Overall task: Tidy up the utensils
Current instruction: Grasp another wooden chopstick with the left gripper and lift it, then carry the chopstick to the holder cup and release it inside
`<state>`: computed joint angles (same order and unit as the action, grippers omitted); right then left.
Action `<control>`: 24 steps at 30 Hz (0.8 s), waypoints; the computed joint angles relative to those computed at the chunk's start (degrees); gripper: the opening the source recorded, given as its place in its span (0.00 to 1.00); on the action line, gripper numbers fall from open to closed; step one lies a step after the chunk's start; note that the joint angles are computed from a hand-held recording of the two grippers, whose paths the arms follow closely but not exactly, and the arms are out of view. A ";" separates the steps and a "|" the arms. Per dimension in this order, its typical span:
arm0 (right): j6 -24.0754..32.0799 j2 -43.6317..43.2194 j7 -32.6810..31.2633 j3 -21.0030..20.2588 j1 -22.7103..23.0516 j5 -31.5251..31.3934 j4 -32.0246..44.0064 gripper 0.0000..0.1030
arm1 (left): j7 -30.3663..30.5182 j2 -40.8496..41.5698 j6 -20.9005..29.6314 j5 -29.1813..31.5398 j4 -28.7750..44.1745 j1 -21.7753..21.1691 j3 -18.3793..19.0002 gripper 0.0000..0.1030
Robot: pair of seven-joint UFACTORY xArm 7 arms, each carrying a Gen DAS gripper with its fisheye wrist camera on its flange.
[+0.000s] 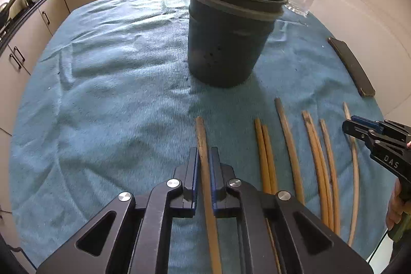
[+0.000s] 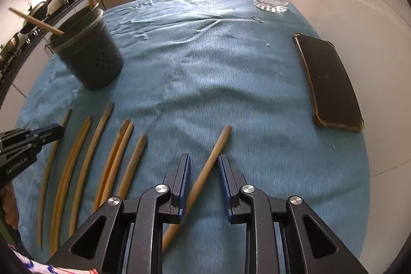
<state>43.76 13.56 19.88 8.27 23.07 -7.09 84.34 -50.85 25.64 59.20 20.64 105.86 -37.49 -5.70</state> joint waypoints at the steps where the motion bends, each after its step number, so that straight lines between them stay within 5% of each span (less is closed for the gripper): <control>1: 1.00 1.28 0.21 -0.12 0.29 -0.66 1.87 0.22 | 0.06 0.29 -0.26 -0.22 0.31 0.21 0.01 0.07; 10: 2.96 6.62 2.39 -1.85 2.84 -5.32 8.99 0.22 | -0.16 0.76 -3.18 -1.13 0.10 1.10 0.38 0.07; 18: -0.87 4.97 4.65 -2.24 3.83 -8.86 5.52 0.08 | -0.59 3.06 -2.51 -0.53 3.34 0.70 1.37 0.07; 24: -9.20 -0.13 3.11 -0.46 1.89 -3.99 -0.63 0.07 | -6.32 -2.79 -3.30 5.04 -1.65 -1.45 2.36 0.07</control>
<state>34.56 13.43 22.99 7.81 24.96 -11.08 83.71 -57.17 22.85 55.90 25.68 104.21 -38.94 -3.34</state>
